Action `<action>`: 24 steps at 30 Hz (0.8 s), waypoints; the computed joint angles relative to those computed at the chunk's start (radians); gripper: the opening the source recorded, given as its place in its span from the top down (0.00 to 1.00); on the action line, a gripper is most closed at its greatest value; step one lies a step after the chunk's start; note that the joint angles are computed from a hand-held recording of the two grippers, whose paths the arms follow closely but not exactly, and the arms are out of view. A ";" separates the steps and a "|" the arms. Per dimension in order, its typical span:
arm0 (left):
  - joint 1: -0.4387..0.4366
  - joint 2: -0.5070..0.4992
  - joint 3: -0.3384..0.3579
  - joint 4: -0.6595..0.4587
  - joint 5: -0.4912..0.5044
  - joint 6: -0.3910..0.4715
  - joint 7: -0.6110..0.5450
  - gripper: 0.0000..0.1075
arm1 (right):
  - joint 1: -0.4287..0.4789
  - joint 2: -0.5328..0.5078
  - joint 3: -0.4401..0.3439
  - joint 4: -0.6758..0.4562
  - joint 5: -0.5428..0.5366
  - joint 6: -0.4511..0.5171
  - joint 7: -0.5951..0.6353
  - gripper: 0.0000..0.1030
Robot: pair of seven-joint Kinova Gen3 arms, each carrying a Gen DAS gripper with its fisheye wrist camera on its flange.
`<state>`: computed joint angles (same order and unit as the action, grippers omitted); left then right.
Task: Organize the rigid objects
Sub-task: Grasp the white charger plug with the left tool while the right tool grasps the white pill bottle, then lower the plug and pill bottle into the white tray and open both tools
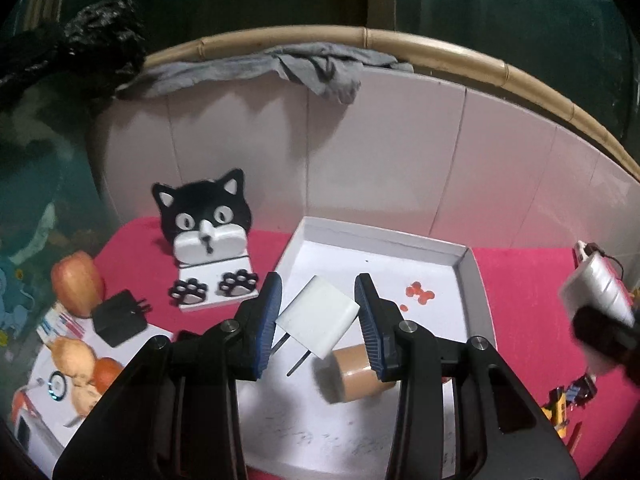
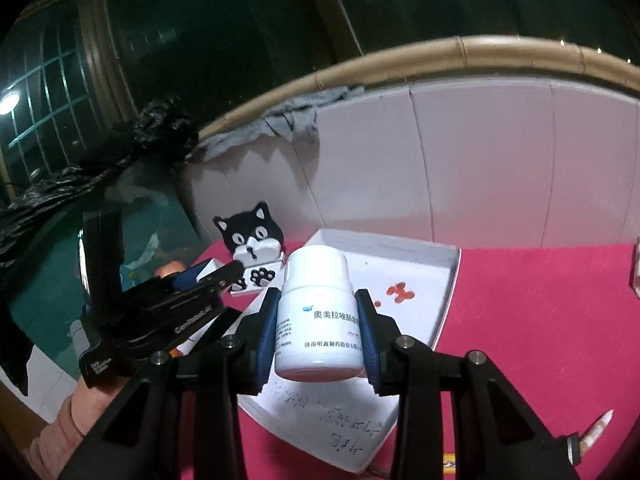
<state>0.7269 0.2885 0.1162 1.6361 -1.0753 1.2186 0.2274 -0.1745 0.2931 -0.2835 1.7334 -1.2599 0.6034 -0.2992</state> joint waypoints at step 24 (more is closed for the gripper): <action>-0.066 0.069 -0.057 0.065 0.184 -0.182 -0.004 0.65 | -0.178 0.153 -0.003 -0.095 0.605 -0.124 -0.538 0.65</action>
<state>0.6606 0.3576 0.0588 1.7012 -0.8912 1.0368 0.2229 -0.3520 0.4458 -0.2861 1.6385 -0.6551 0.4797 -0.8371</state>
